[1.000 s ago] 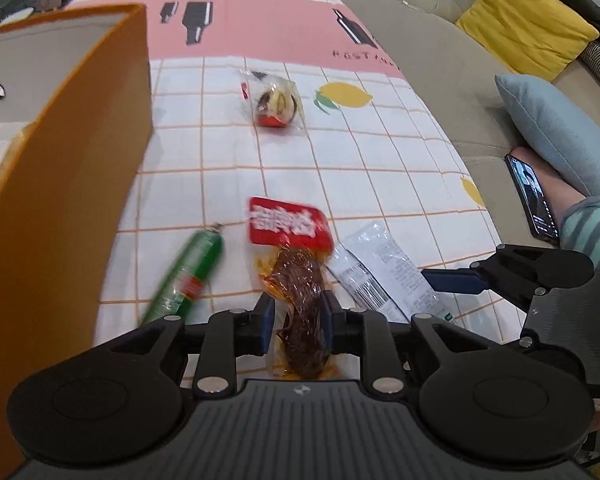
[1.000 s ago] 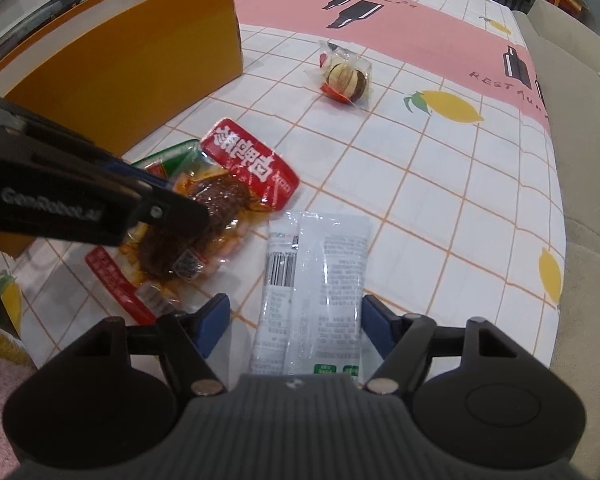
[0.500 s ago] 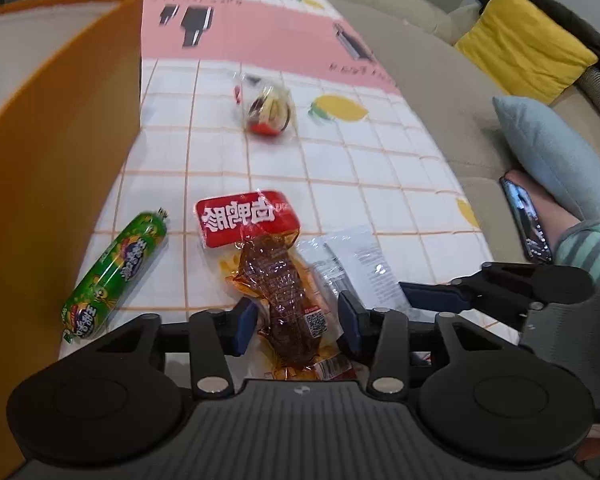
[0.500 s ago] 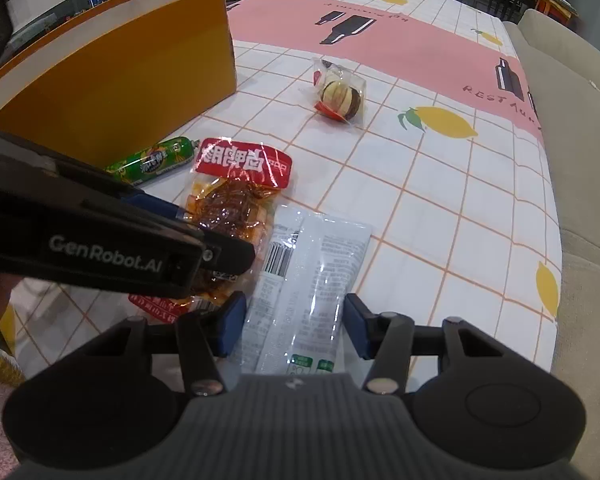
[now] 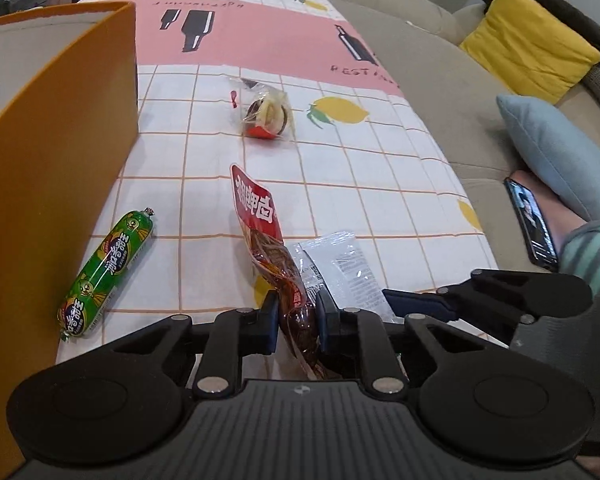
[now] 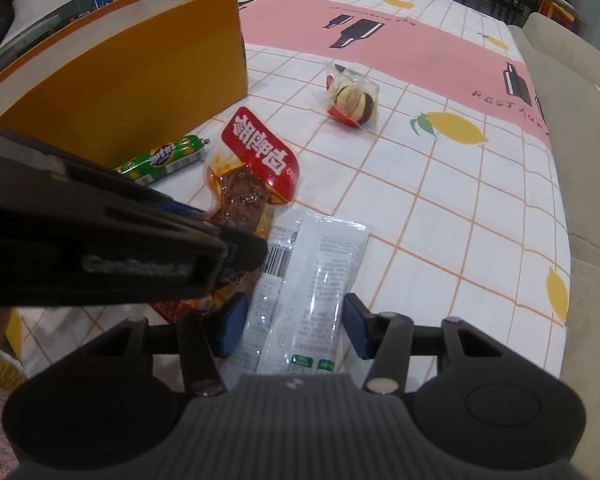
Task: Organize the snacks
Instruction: 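Lift the white sachets with right gripper while left lifts the red meat pack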
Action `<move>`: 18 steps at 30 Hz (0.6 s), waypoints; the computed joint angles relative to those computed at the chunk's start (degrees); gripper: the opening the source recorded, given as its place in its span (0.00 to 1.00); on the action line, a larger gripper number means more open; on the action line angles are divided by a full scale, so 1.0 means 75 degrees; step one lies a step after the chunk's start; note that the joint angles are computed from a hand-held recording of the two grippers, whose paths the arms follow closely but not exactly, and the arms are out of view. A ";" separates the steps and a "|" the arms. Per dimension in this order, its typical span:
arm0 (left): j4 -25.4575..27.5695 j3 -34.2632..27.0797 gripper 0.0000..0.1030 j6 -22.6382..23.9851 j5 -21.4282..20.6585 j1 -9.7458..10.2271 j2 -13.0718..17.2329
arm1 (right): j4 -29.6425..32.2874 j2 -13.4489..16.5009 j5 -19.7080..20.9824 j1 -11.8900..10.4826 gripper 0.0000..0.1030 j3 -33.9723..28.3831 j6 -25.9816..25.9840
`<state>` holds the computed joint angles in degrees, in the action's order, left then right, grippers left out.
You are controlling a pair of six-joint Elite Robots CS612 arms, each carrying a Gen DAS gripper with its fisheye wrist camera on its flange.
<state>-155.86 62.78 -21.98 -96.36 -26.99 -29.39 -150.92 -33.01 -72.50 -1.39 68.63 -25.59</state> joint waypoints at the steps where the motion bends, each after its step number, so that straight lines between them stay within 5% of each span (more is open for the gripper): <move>1: 0.0047 -0.0023 0.19 -0.0030 0.0012 0.0004 0.0012 | 0.0010 0.0001 0.0010 -0.0003 0.49 -0.0005 0.0005; 18: 0.0163 0.0321 0.19 0.0064 0.0281 -0.0035 -0.0384 | 0.0257 -0.0122 -0.0229 0.0039 0.47 0.0070 -0.0043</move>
<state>-154.63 65.19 -21.50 -94.25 -27.25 -32.27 -148.99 -33.92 -74.22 -1.10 69.15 -25.91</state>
